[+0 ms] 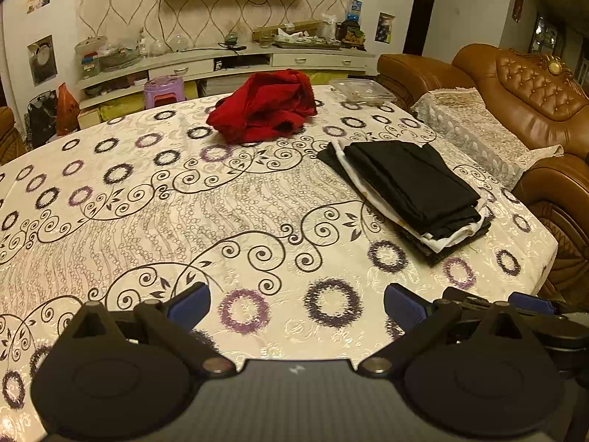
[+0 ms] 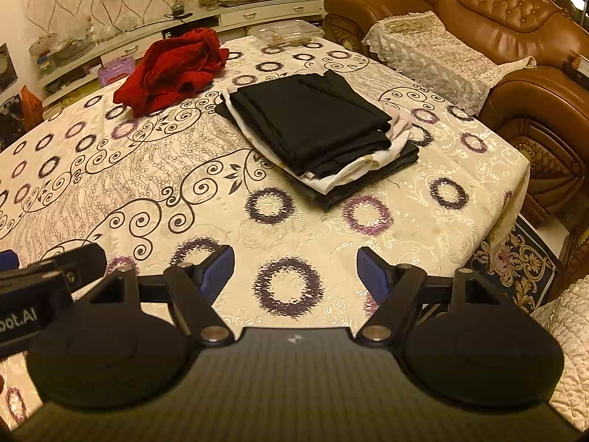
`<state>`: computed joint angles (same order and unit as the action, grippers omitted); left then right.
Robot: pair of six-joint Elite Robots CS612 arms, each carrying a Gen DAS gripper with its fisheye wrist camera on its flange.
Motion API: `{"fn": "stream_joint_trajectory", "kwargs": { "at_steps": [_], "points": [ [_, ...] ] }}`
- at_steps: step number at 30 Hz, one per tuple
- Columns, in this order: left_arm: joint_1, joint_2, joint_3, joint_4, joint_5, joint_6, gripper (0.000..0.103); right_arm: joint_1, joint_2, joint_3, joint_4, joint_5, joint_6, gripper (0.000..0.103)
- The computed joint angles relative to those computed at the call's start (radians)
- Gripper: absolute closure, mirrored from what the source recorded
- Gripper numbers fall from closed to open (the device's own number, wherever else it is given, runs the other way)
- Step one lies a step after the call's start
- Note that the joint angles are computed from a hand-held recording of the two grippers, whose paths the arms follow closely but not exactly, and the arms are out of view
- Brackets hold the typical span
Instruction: Fold clothes
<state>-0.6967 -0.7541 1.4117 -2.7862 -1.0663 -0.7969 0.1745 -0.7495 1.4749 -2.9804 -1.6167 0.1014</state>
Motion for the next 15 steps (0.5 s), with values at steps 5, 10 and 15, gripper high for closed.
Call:
{"fn": "stream_joint_trajectory", "kwargs": {
  "at_steps": [5,10,15],
  "points": [
    [0.001,-0.009,0.023,-0.015,0.003,-0.025,0.0,0.004,0.0,0.0,0.002,0.01,-0.015,0.022],
    [0.0,-0.02,0.045,-0.008,0.016,-0.05,0.0,0.008,0.001,0.0,0.01,0.021,-0.029,0.022],
    [-0.004,-0.033,0.068,-0.005,0.03,-0.078,0.0,0.01,-0.001,0.005,0.002,0.038,-0.04,0.022]
  ]
}}
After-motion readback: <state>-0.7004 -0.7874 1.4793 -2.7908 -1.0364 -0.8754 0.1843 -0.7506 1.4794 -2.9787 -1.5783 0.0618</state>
